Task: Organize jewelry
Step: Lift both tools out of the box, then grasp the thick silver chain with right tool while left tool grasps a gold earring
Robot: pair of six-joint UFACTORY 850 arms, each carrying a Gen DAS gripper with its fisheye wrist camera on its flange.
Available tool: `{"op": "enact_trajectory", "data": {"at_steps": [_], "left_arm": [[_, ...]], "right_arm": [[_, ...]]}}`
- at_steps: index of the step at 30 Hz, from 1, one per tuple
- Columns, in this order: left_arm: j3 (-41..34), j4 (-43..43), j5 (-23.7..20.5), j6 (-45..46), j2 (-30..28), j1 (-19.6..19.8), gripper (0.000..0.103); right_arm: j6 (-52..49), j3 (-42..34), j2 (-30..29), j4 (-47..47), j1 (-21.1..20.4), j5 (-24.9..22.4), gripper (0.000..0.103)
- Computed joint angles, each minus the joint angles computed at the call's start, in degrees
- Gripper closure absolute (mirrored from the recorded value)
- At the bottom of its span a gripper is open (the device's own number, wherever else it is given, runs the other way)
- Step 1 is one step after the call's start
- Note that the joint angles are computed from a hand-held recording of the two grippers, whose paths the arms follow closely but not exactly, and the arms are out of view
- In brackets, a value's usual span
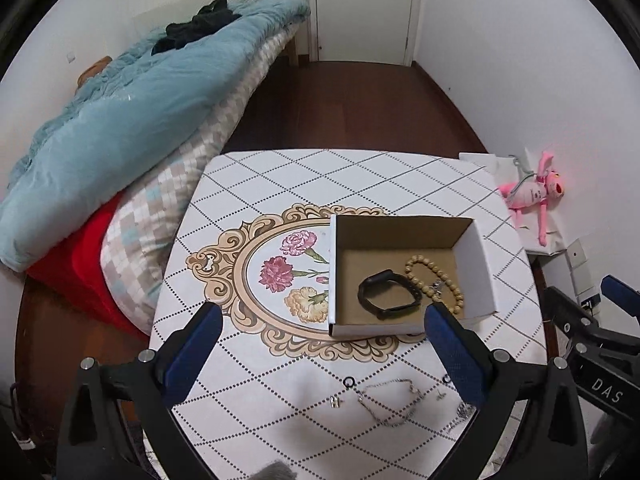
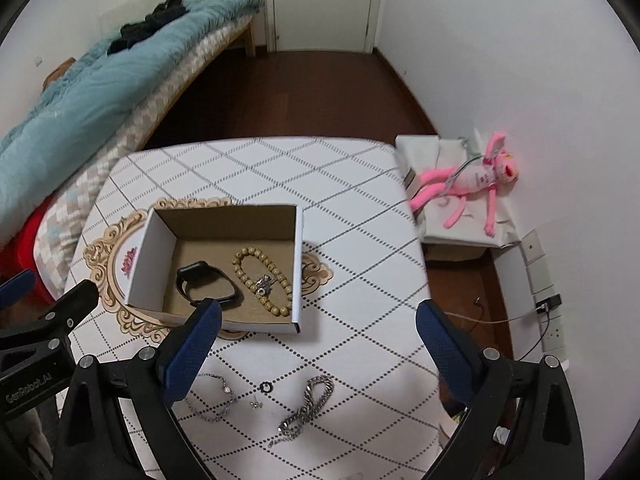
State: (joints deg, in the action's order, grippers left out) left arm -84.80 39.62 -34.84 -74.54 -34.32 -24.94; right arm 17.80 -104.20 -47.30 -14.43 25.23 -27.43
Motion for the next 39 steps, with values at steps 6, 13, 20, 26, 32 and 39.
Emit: {"op": "enact_trajectory", "data": {"at_steps": [6, 13, 20, 26, 32, 39], "left_arm": [[1.58, -0.44, 0.1, -0.28, 2.85, -1.06, 0.0], [2.73, 1.0, -2.37, -3.2, 3.38, -1.92, 0.0], [5.74, -3.55, -3.03, -1.59, -0.44, -1.0, 0.0], [8.79, -9.43, 0.3, 2.04, -2.97, 0.66, 0.002], [9.88, -9.34, 4.57, 4.58, -4.09, 0.45, 0.007], [8.22, -12.71, 5.95, 9.66, -6.15, -0.35, 0.023]], "right_arm": [[2.75, 6.12, 5.48, -1.75, -0.12, 3.12, 0.004], [-3.65, 10.56, 8.86, 7.62, -1.14, 4.22, 0.004], [-7.05, 10.71, 2.83, 15.96, -3.27, -0.04, 0.011], [-8.71, 9.99, -3.46, 24.79, -5.25, -1.26, 0.054], [-2.17, 10.44, -4.32, 16.5, -3.73, 0.97, 0.056], [2.17, 9.93, -4.61, 9.16, -2.58, 1.97, 0.094]]}}
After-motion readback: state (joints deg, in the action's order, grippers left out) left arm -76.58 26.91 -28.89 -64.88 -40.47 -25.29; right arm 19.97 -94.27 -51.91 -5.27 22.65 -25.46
